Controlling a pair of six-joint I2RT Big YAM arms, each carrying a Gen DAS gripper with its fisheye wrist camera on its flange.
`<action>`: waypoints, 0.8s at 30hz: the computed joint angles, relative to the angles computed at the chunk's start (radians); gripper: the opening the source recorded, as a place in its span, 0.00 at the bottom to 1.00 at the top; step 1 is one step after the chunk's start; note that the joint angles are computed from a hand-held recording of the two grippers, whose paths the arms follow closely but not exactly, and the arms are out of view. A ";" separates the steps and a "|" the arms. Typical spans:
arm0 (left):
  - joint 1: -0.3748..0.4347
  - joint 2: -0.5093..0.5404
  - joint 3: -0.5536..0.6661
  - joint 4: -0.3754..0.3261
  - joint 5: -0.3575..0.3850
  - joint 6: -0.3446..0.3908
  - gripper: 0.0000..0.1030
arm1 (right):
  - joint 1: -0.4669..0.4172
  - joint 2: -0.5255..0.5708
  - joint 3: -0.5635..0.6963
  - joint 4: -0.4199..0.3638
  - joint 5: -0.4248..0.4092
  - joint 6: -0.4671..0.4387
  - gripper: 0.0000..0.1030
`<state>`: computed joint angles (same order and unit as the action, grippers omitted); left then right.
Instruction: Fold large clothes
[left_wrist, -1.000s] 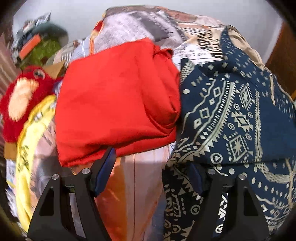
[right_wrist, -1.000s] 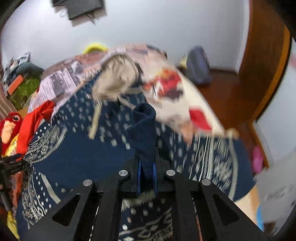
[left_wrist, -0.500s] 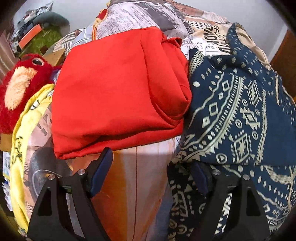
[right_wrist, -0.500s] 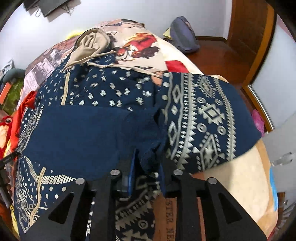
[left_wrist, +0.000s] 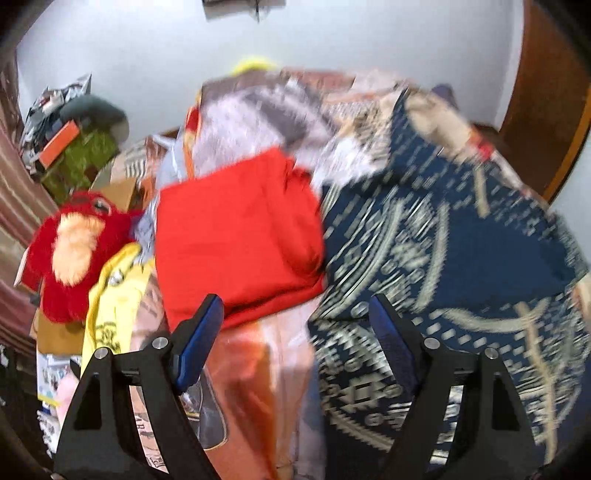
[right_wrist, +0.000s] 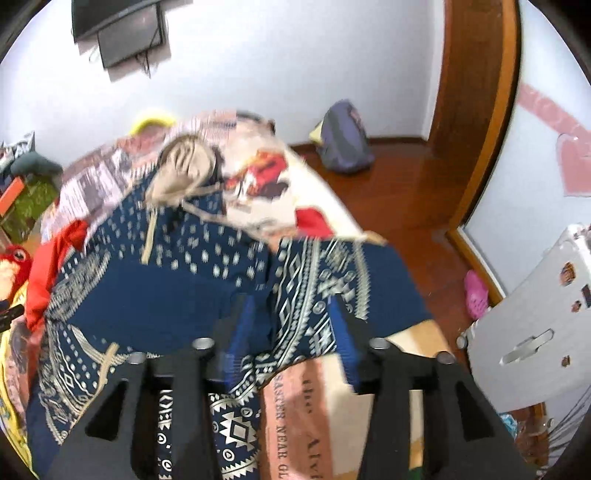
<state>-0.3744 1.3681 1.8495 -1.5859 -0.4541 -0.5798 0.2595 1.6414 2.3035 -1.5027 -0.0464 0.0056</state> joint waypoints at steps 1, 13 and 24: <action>-0.001 0.008 0.027 0.004 0.006 0.008 0.78 | -0.002 -0.002 0.007 0.010 0.005 0.002 0.51; -0.094 0.215 0.334 0.043 0.056 0.062 0.78 | -0.090 -0.032 -0.002 0.076 0.050 0.016 0.83; -0.112 0.380 0.405 0.060 0.207 0.058 0.79 | -0.209 0.104 -0.022 -0.064 -0.095 0.203 0.83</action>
